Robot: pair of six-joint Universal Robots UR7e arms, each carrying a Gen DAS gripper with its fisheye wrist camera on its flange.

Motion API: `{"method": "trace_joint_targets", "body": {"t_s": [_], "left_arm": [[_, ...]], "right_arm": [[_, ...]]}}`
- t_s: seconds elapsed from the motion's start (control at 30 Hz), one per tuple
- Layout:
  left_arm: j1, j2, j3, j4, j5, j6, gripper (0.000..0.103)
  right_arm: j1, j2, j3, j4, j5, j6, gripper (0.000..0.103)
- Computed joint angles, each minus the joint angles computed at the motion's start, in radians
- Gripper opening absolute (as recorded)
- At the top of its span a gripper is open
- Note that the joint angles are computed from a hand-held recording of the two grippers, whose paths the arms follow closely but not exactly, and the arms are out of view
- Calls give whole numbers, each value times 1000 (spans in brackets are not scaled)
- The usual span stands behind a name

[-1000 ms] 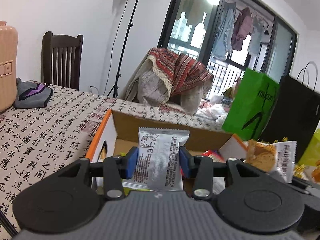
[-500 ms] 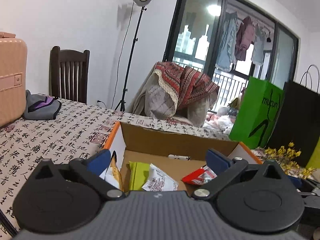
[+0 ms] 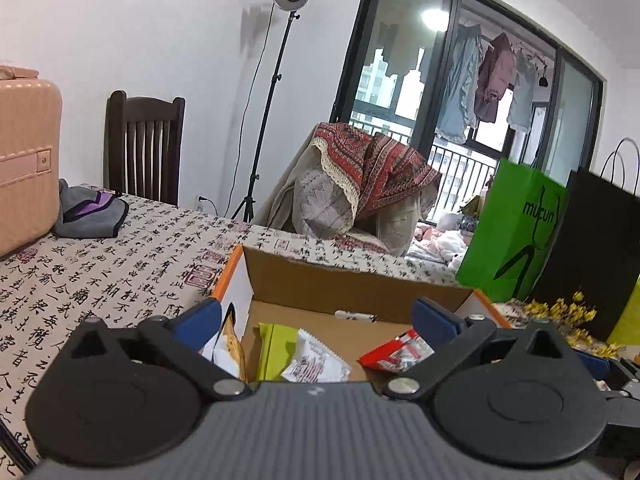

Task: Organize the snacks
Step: 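Withdraw both tools from the box back toward the snack pile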

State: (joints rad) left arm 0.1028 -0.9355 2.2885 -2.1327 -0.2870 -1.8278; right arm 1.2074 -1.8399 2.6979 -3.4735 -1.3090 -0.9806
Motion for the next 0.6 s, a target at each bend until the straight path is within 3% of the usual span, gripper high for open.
{"method": "trace_joint_targets", "body": {"t_s": [0.33,0.43,0.6], "left_arm": [[-87,-93,4,140,-75,-69,103],[-129,-117,9,235,-108,-121,103],[-202,-149,38,323,-186,-181,103]], "right_arm": [[16,-257,19,222,-4,-36,103],[-27,-363,35,330,23,-61,103],[-180,-601,66,591,131,-133,103]]}}
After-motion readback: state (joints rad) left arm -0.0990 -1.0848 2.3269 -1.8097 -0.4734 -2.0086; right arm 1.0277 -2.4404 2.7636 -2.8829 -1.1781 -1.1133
